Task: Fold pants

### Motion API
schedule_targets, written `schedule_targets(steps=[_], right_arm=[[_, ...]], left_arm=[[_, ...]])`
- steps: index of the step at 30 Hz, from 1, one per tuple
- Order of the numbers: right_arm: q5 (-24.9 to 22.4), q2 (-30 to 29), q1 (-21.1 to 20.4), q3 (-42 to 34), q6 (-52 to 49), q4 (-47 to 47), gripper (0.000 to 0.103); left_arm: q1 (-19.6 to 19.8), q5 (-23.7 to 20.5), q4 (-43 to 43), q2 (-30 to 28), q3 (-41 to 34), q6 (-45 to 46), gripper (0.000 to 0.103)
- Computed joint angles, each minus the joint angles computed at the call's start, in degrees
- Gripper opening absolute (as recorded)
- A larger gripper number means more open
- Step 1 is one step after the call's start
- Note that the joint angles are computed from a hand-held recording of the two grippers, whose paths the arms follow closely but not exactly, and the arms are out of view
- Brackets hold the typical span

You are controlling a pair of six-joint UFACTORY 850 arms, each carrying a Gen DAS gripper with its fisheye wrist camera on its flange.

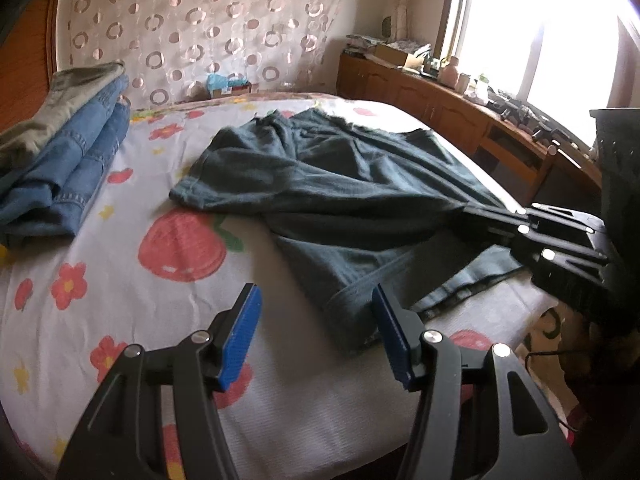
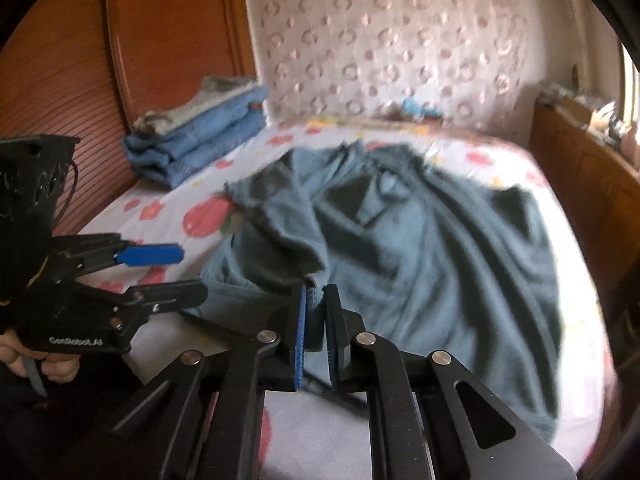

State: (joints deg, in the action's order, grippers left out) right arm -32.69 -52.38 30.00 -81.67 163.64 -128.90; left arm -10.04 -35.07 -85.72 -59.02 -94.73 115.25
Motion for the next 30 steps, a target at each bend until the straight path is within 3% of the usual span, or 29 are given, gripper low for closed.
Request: schedule_targets(steps=[12, 30], right_arm=[[-9.9, 7.9, 0.2, 11.3, 1.7, 2.9, 0.006], [-13.5, 11.9, 0.6, 20.5, 5.9, 6.0, 0.006]], left_arm=[[-1.7, -0.8, -1.0, 1.6, -0.2, -0.4, 0.057], [-4.5, 0.1, -0.3, 2.7, 1.6, 1.2, 0.057]])
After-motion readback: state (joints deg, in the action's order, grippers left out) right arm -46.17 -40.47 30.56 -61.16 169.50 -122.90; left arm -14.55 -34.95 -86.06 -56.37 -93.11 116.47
